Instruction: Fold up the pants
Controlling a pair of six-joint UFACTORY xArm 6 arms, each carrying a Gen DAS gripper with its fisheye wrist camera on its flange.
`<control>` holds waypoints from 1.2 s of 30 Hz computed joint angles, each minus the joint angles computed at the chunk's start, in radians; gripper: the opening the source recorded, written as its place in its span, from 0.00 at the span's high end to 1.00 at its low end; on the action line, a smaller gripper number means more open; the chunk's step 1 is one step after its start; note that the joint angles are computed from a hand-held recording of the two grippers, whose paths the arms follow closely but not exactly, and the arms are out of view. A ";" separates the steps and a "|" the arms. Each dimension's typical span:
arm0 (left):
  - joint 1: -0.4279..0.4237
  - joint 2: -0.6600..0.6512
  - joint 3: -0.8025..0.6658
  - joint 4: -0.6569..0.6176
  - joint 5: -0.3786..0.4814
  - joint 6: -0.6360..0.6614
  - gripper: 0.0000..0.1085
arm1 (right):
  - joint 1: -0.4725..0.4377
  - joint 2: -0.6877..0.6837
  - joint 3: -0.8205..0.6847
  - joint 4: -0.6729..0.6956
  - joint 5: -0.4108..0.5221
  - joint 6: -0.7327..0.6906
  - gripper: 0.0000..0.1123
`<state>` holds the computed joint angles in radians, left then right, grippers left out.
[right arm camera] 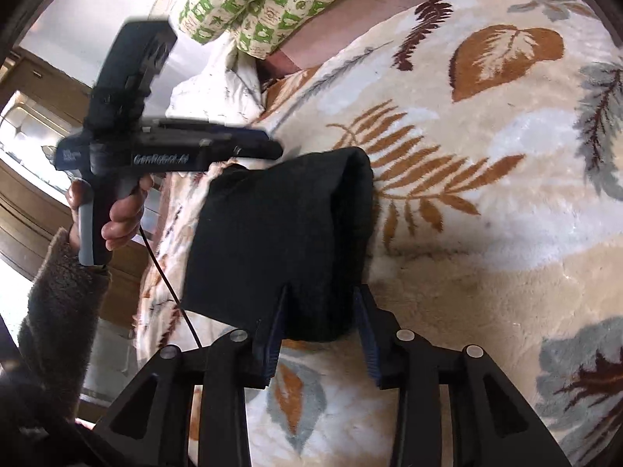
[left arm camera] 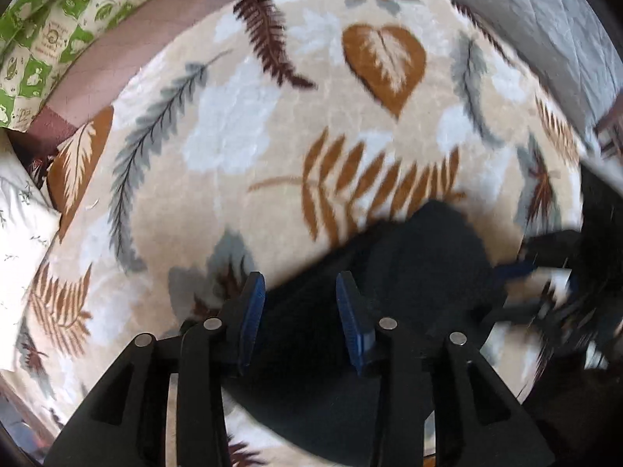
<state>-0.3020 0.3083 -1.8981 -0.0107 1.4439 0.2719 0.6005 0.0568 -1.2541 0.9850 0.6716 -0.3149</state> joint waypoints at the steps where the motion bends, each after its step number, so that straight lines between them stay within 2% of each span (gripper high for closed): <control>1: -0.005 0.000 0.001 0.010 0.014 0.001 0.67 | -0.005 0.001 -0.006 0.010 0.006 -0.003 0.67; 3: -0.004 -0.036 0.075 0.048 -0.004 -0.014 0.66 | -0.002 -0.003 -0.007 -0.007 -0.001 0.009 0.65; 6: -0.017 -0.048 0.144 0.133 -0.078 -0.092 0.63 | 0.000 0.009 -0.019 -0.016 0.012 0.023 0.64; 9: -0.031 -0.093 0.219 0.149 -0.173 -0.111 0.71 | 0.010 0.017 -0.026 -0.058 0.007 0.040 0.63; 11: -0.041 -0.105 0.234 0.148 -0.172 -0.083 0.79 | 0.009 0.023 -0.032 -0.058 0.012 0.039 0.63; 12: -0.044 -0.108 0.238 0.150 -0.173 -0.080 0.79 | 0.007 0.025 -0.035 -0.056 0.021 0.037 0.63; 14: -0.036 -0.108 0.234 0.132 -0.173 -0.096 0.89 | 0.006 0.025 -0.035 -0.065 0.021 0.034 0.66; 16: -0.020 -0.102 0.219 0.148 -0.184 -0.152 0.92 | 0.004 0.029 -0.037 -0.053 0.017 0.033 0.67; 18: 0.008 -0.078 0.173 0.157 -0.158 -0.218 0.92 | 0.007 0.028 -0.034 -0.051 0.008 0.037 0.68; 23: 0.078 -0.077 0.141 0.044 -0.075 -0.233 0.92 | 0.015 0.027 -0.038 -0.064 0.004 0.052 0.65; 24: 0.093 -0.082 0.139 -0.004 -0.057 -0.220 0.91 | 0.015 0.029 -0.040 -0.065 0.009 0.055 0.65; 27: 0.105 -0.090 0.124 -0.076 -0.053 -0.196 0.79 | 0.020 0.024 -0.035 -0.062 0.001 0.066 0.65; 28: 0.109 -0.074 0.097 -0.101 -0.030 -0.188 0.66 | 0.021 0.023 -0.032 -0.066 -0.002 0.071 0.65; 29: 0.114 -0.039 0.040 -0.148 0.024 -0.166 0.46 | 0.021 0.023 -0.031 -0.060 -0.001 0.071 0.65; 30: 0.114 -0.001 -0.015 -0.177 0.068 -0.149 0.40 | 0.020 0.023 -0.028 -0.052 -0.002 0.070 0.65; 33: 0.099 0.127 -0.203 -0.213 0.223 -0.077 0.39 | 0.017 0.023 -0.031 -0.045 0.009 0.068 0.65; 36: 0.082 0.252 -0.377 -0.187 0.363 -0.022 0.39 | 0.010 0.027 -0.040 -0.049 0.028 0.062 0.64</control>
<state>-0.2201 0.5600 -2.2755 -0.1981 1.8066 0.2503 0.6109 0.0843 -1.2941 0.9360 0.6992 -0.2530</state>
